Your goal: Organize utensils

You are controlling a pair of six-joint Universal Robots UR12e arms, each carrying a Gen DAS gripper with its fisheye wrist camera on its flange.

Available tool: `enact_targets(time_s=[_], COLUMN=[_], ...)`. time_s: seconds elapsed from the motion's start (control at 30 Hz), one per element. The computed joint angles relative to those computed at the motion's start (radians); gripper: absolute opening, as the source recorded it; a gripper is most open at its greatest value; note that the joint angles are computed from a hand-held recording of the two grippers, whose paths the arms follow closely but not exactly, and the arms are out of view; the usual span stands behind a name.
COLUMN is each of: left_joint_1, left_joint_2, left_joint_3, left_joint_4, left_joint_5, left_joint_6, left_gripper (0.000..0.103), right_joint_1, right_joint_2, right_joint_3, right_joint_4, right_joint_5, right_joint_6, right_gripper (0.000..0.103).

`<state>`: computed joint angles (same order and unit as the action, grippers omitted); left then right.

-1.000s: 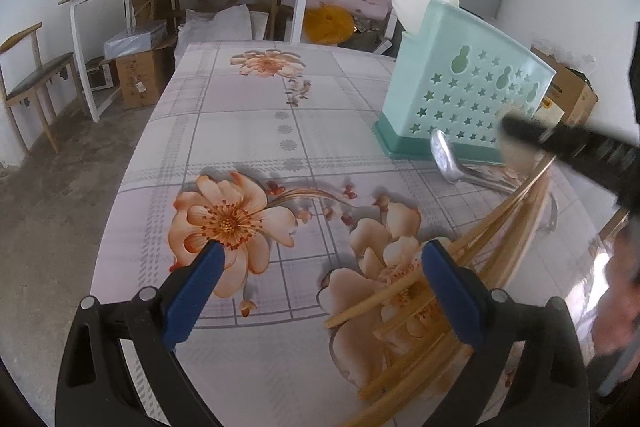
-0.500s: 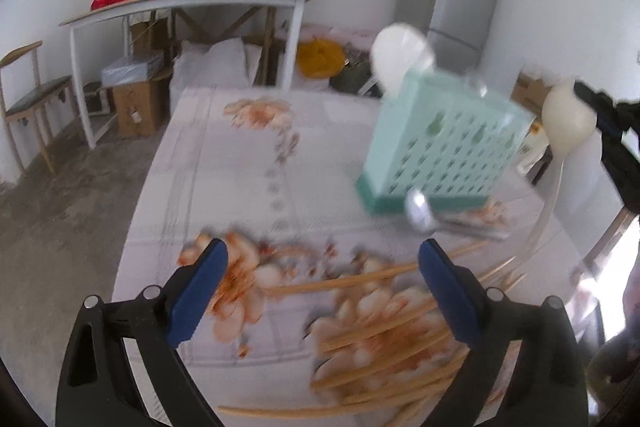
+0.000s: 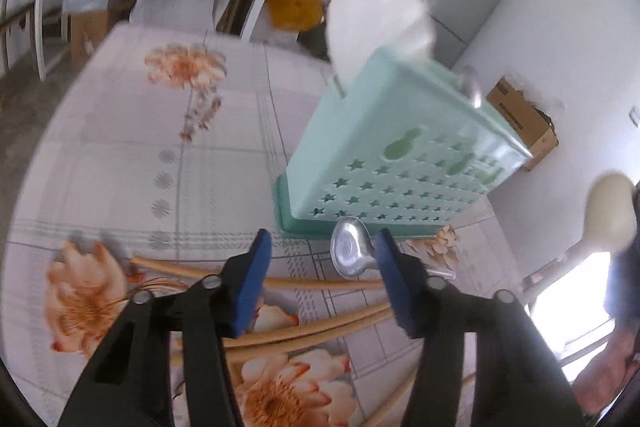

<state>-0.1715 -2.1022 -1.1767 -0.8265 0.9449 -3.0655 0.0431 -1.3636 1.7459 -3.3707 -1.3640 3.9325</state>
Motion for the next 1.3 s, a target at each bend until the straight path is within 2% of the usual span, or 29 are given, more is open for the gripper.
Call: enact_targets(time_s=[0.13,0.27,0.37,0.47,0.53,0.7,1.0,1.07,1.13,1.2,1.3], left_joint_1=[-0.008,-0.013,-0.018,-0.025,-0.029,-0.029,-0.018,-0.004,0.011,0.024,0.033], left_joint_2=[-0.026,-0.044,-0.051,-0.054,-0.052,-0.022,0.066,0.089,0.106,0.121,0.125], left_joint_3=[0.041,0.07,0.079,0.081,0.074,0.023,-0.082,-0.099,-0.109,-0.111,-0.096], left_joint_4=[-0.076,-0.141,-0.161,-0.169,-0.156,-0.055,0.17,0.214,0.24,0.306,0.431], left_joint_5=[0.012,0.003,0.002,0.017,0.031,0.038,0.049,0.021,-0.029,-0.069,-0.063], left_joint_6=[0.003,0.003,0.001,-0.001,-0.001,0.001,0.049,0.057,0.042,0.014,-0.014], left_gripper=[0.04,0.037,0.032,0.024,0.015,0.003,0.001,0.001,0.001,0.001,0.001], right_joint_1=[-0.004,-0.006,-0.005,-0.003,-0.001,0.006,0.028,0.031,0.033,0.035,0.038], right_joint_2=[-0.005,-0.008,-0.013,-0.011,-0.012,-0.017,-0.027,-0.031,-0.034,-0.035,-0.033], right_joint_3=[0.012,0.018,0.023,0.021,0.022,0.023,0.013,0.013,0.013,0.011,0.008], right_joint_4=[-0.004,-0.004,-0.005,-0.005,-0.003,0.003,0.033,0.037,0.039,0.044,0.048], right_joint_5=[0.01,0.016,0.015,0.01,0.005,-0.018,-0.085,-0.102,-0.114,-0.123,-0.126], right_joint_6=[0.013,0.018,0.021,0.022,0.021,0.013,-0.026,-0.033,-0.035,-0.037,-0.037], right_gripper=[0.002,0.002,0.003,0.003,0.003,0.003,0.003,0.003,0.003,0.002,0.002])
